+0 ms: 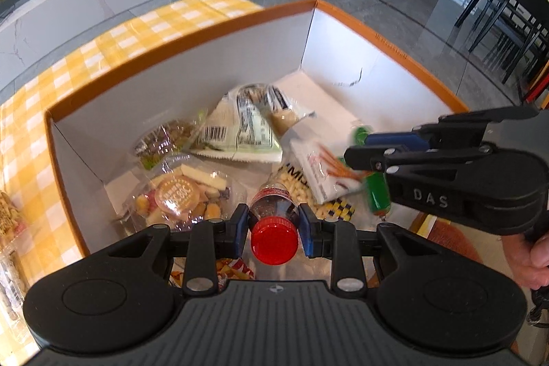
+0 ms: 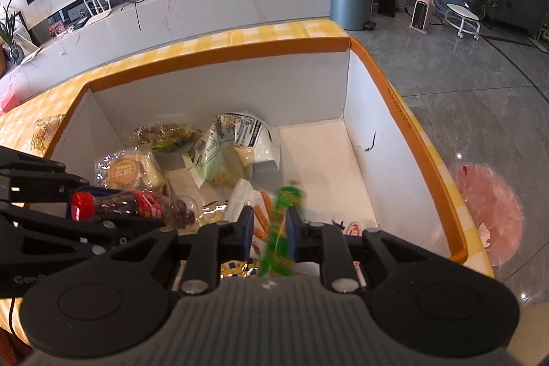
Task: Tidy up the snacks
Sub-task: 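Open both tools to drop the cola bottle and green tube into the box, then withdraw both tools from the box toward the remaining snacks on the table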
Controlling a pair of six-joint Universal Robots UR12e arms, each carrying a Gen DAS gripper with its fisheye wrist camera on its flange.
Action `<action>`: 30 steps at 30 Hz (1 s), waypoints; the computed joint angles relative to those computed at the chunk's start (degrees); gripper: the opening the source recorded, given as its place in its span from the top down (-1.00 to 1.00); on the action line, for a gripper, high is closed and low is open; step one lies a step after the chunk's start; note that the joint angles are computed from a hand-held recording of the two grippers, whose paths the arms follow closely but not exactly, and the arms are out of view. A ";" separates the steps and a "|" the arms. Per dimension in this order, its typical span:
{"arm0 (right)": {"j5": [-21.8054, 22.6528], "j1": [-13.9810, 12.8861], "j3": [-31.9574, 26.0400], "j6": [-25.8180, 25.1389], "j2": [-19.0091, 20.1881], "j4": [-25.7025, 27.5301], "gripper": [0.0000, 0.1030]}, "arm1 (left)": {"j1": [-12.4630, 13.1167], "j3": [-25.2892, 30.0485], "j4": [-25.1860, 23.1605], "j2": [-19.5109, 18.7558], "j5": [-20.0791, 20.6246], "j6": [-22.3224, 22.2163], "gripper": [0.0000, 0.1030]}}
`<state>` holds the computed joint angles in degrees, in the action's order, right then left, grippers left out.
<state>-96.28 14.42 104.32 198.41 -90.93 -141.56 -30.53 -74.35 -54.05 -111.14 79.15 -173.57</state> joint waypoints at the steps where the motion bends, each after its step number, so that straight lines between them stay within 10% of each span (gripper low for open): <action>1: -0.02 0.02 -0.12 0.04 0.10 0.26 0.65 | 0.01 -0.11 0.12 0.03 -0.09 0.13 0.33; 7: -0.51 0.27 -0.40 0.46 0.25 0.29 0.63 | 0.08 0.56 -1.30 -0.15 0.29 -0.24 0.32; 15: -3.81 1.30 -0.39 -0.01 -0.14 -1.06 0.40 | 0.39 -0.87 1.85 0.84 -0.74 -2.17 -0.22; 30: -9.28 4.17 0.55 -1.21 -1.29 -7.99 -0.10 | 0.60 -7.72 15.83 6.11 1.54 -4.57 -0.33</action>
